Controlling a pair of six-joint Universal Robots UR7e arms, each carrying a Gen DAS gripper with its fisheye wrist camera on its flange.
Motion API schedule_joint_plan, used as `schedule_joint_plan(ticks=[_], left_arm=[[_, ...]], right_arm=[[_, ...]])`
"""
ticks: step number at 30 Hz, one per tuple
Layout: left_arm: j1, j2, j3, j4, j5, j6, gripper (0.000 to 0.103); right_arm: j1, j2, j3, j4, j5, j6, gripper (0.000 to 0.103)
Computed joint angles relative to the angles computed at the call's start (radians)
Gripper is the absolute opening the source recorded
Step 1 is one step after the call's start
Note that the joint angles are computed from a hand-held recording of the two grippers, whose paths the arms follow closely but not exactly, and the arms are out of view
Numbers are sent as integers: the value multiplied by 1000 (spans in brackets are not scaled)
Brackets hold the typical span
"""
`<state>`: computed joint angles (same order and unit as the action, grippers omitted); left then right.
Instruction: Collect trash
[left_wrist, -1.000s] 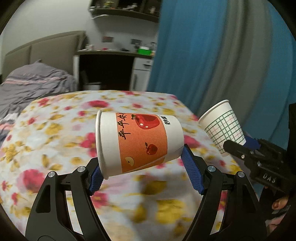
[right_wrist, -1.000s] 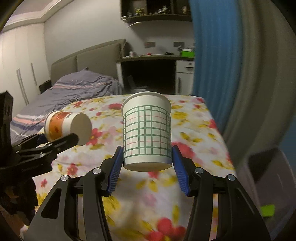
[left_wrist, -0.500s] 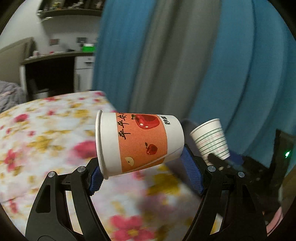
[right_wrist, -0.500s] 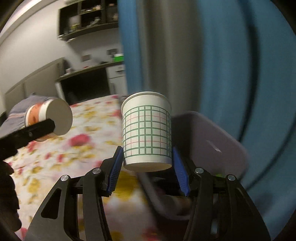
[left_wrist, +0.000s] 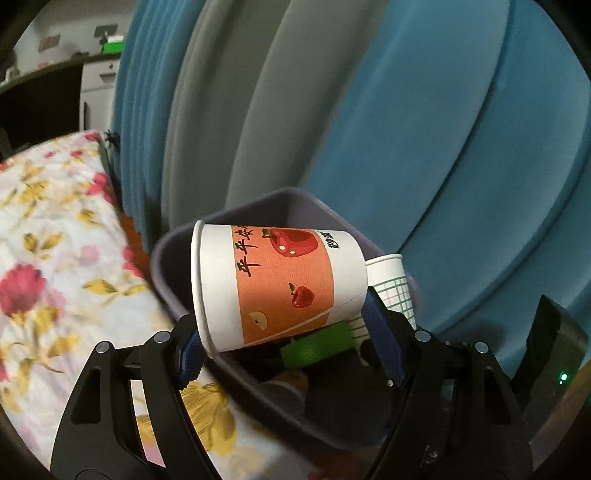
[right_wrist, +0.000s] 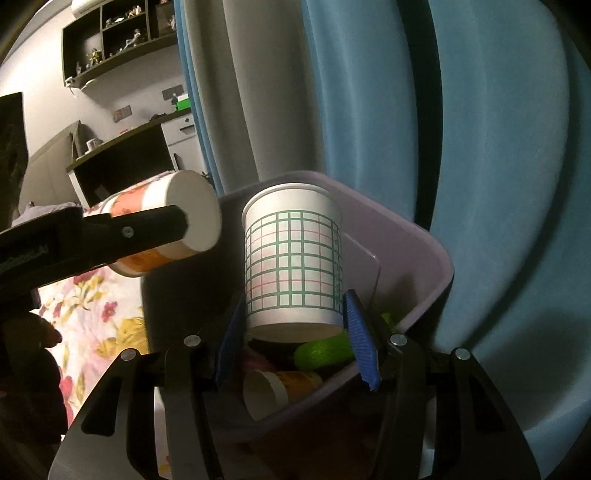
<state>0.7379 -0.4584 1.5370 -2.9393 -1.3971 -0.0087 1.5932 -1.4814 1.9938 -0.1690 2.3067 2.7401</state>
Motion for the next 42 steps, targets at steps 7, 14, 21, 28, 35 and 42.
schedule_joint_plan(ticks=[7,14,21,28,35,42], left_arm=[[5,-1,1,15,-3,-1,81],[4,-48,57,-28,35,-32,90],[-69,-158,279,-266,306,33,96],[-130,-278,502,-444,523,22,97],[-173,-404,691,-551,612,-8,97],[-228,-506,820,-593,693,-53,97]], right_arm=[[-29,-2,4,-4,-18,-25,62],[5,-40,66,-114,34,-94,74],[110,-59,135,-278,98,-204,91],[223,-12,148,-354,152,-214,98],[343,52,159,-461,229,-256,98],[456,105,175,-557,293,-299,98]])
